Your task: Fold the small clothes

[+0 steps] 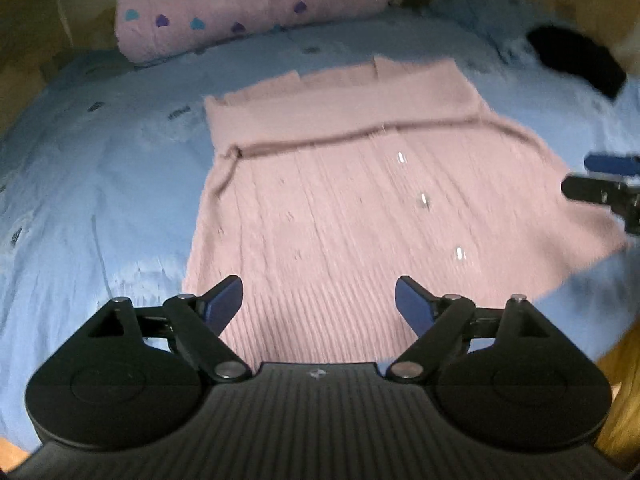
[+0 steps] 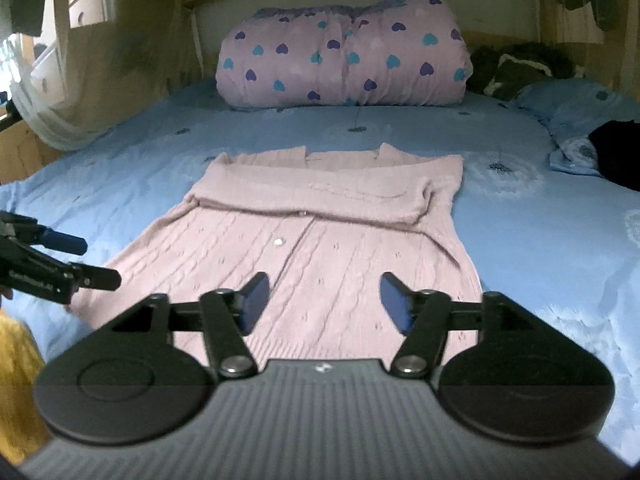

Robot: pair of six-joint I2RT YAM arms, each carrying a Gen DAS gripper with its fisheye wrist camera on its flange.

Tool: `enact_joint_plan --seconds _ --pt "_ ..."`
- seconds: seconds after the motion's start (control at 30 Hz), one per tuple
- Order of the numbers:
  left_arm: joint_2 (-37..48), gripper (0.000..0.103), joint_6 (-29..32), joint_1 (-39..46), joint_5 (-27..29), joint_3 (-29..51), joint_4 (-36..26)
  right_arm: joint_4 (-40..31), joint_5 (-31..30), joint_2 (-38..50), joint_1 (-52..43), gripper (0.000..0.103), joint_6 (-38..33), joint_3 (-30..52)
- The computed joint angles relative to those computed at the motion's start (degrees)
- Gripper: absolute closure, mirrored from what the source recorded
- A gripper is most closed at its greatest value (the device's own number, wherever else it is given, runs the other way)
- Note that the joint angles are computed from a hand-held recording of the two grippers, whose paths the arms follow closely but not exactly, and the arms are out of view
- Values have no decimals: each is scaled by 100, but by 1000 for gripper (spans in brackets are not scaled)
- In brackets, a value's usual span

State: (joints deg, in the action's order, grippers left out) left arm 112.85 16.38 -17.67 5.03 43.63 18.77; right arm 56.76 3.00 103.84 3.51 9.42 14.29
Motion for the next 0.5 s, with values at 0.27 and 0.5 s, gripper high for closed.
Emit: enact_joint_plan --seconds 0.27,0.5 --pt "83 15 433 -302 -539 -261 -156 147 219 38 266 37 -69 -453" --pt "518 13 596 -486 -845 -405 388 210 592 389 591 37 -276 -583"
